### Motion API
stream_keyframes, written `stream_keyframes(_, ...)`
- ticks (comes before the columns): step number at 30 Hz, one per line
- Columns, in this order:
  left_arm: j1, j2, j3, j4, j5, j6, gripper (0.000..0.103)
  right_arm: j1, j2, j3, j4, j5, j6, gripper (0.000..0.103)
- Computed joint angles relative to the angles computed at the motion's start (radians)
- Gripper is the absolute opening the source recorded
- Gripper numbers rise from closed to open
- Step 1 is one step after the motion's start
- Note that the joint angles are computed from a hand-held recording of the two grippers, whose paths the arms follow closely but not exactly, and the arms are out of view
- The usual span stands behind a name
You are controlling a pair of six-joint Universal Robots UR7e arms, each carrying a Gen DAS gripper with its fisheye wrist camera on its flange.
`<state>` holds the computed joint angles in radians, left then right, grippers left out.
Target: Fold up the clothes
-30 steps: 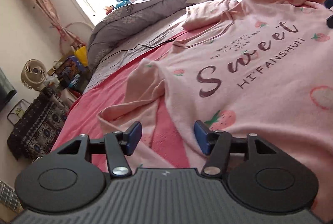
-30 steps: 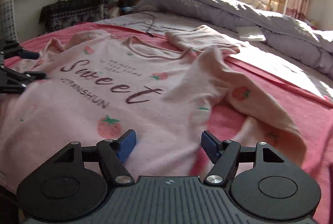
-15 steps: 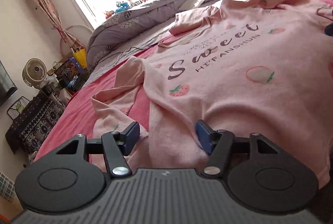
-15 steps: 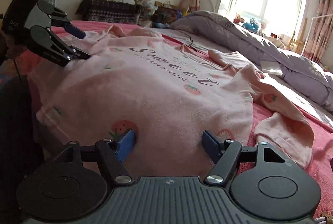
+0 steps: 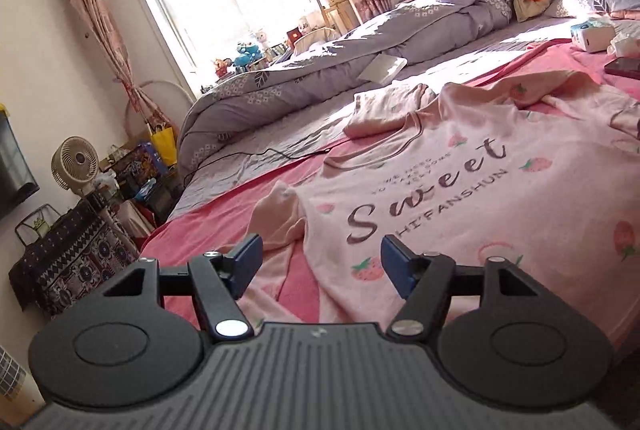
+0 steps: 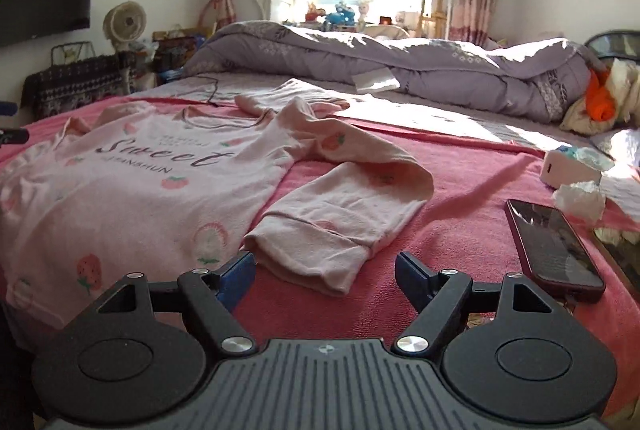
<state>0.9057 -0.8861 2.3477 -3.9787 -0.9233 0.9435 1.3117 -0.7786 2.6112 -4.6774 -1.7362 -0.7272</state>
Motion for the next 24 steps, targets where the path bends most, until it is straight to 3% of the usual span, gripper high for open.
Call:
stream_keyframes(5,-0.008,0.075,-0.056,0.078,-0.056,-0.058,0.070,-0.046,-0.044,-0.025,0.115,0.094,0.241,0.067)
stream_keyframes(8,-0.004,0.112,-0.088,0.117,-0.052,-0.094,0.070,-0.068,-0.033,-0.042,0.123,0.125,0.331,0.063)
stream_keyframes(9,0.000,0.121,-0.099,0.135,-0.046,-0.113,0.070,-0.065,-0.019,-0.050,0.106,0.113,0.334,0.061)
stream_keyframes(12,0.017,0.147,-0.131,0.196,-0.025,-0.167,0.070,-0.017,0.030,-0.080,0.038,0.016,0.313,0.035)
stream_keyframes(13,0.025,0.157,-0.136,0.202,-0.022,-0.178,0.070,-0.016,0.037,-0.081,0.015,0.004,0.306,0.019)
stream_keyframes(16,0.047,0.160,-0.138,0.211,-0.041,-0.215,0.071,0.016,0.034,-0.108,-0.053,-0.095,0.284,0.010)
stream_keyframes(20,0.067,0.134,-0.143,0.262,-0.075,-0.274,0.073,0.087,-0.008,-0.205,-0.149,-0.241,0.190,0.010)
stream_keyframes(22,0.072,0.120,-0.145,0.289,-0.084,-0.311,0.073,0.120,-0.031,-0.259,-0.172,-0.194,0.144,0.010)
stream_keyframes(24,0.074,0.105,-0.145,0.314,-0.086,-0.349,0.074,0.155,-0.034,-0.294,-0.120,-0.064,0.093,0.010)
